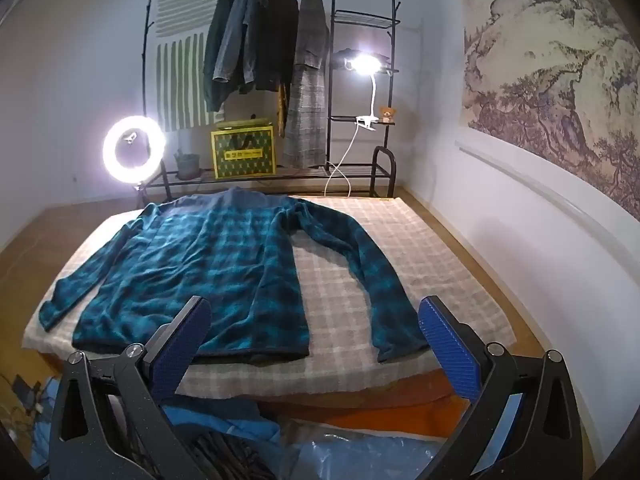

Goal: Fold large clothes

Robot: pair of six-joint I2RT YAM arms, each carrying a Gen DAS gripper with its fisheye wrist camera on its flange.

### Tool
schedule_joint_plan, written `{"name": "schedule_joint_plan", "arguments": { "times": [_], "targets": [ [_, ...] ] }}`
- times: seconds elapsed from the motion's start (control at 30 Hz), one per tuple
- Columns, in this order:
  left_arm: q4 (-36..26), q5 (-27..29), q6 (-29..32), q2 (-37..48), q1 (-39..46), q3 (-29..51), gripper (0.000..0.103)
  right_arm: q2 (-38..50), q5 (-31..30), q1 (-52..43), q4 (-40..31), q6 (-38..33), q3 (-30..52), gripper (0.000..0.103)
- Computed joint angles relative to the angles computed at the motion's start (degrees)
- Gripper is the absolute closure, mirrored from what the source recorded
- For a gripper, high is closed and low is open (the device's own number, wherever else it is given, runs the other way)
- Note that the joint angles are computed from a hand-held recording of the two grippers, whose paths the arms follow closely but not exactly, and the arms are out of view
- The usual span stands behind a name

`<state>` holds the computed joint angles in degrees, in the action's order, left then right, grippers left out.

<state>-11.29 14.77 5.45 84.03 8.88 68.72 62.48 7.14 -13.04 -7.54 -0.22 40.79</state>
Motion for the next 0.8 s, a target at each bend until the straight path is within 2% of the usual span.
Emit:
{"name": "schedule_joint_plan", "arguments": {
  "times": [0.2,0.33,0.5,0.8],
  "targets": [
    [0.2,0.0,-0.5,-1.0,0.3,-0.3,0.0,-1.4,3.6,2.3,1.5,-1.1,-1.5,0.0],
    [-0.7,0.5,-0.3,-1.6,0.7,-0.1,0.0,-1.1,2.3,1.6,-0.3,0.2,0.2,0.0],
    [-2.3,0.8,-0.5,-2.6,1.2,0.6,0.0,-0.4,4.4,3.5,0.8,0.1,0.2,0.0],
    [-1.5,-0.2,-1.3,-1.6,0.9,0.6,0.0,0.1,4.7,4.0,1.1,-0.4,0.8,0.0]
  ]
}}
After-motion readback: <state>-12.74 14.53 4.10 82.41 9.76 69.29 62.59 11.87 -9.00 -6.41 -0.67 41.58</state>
